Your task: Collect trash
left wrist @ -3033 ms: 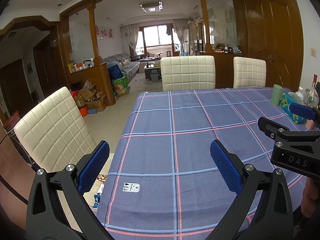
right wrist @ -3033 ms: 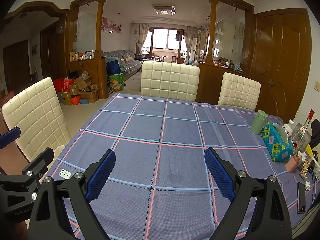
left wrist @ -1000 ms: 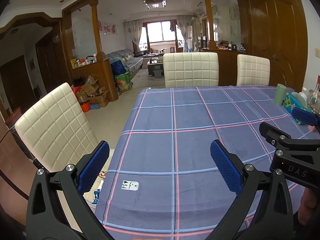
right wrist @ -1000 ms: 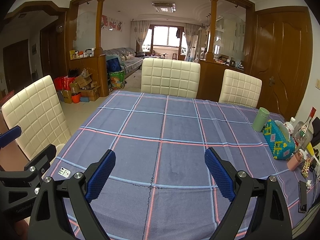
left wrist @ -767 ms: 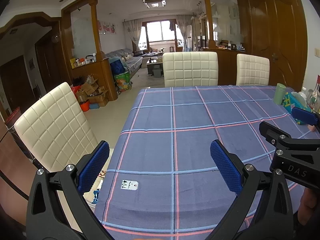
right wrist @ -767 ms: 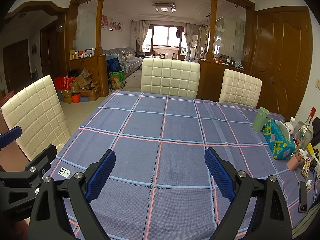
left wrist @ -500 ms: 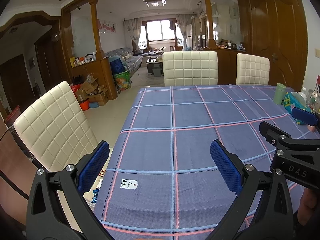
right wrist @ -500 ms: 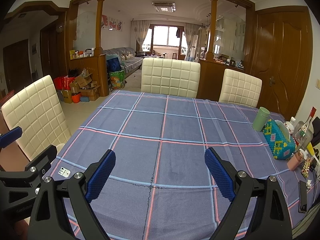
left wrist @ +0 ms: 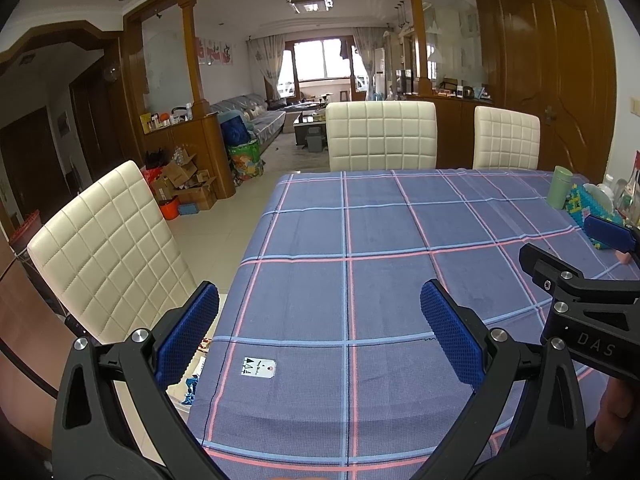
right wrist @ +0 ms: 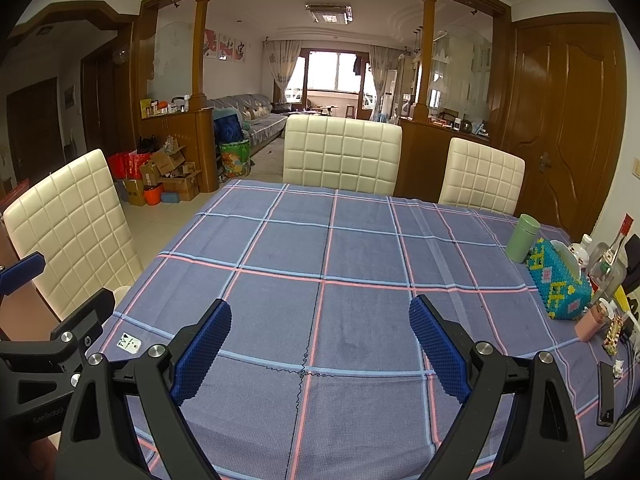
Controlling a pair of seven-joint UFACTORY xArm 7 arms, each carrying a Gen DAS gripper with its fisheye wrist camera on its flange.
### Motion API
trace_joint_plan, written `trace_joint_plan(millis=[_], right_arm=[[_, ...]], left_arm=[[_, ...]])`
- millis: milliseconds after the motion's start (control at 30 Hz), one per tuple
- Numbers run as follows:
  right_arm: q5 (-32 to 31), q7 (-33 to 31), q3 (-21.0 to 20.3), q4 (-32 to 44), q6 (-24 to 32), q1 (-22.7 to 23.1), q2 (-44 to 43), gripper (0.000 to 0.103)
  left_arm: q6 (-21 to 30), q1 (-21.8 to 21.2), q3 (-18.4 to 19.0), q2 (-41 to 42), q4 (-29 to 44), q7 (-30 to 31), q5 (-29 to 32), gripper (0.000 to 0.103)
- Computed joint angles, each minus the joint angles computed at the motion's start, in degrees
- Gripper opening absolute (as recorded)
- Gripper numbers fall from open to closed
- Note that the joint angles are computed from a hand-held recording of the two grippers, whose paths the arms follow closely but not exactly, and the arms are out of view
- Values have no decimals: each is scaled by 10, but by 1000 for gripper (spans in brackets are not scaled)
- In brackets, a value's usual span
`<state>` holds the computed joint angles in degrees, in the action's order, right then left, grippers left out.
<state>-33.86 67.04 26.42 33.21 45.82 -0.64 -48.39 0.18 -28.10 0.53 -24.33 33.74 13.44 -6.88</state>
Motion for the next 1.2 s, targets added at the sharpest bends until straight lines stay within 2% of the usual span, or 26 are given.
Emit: trace_joint_plan(millis=[833, 1133, 1200], right_arm=[[-2, 5, 0, -2, -1, 4, 2, 88], [0, 8, -1, -5, -1, 5, 1, 88], [0, 5, -4, -7, -2, 6, -1, 88]], left_arm=[[-2, 8, -5, -3, -1, -7, 7, 99], [5, -1, 3, -6, 0, -2, 3, 99], [11, -15, 14, -5, 3, 6, -4, 99]])
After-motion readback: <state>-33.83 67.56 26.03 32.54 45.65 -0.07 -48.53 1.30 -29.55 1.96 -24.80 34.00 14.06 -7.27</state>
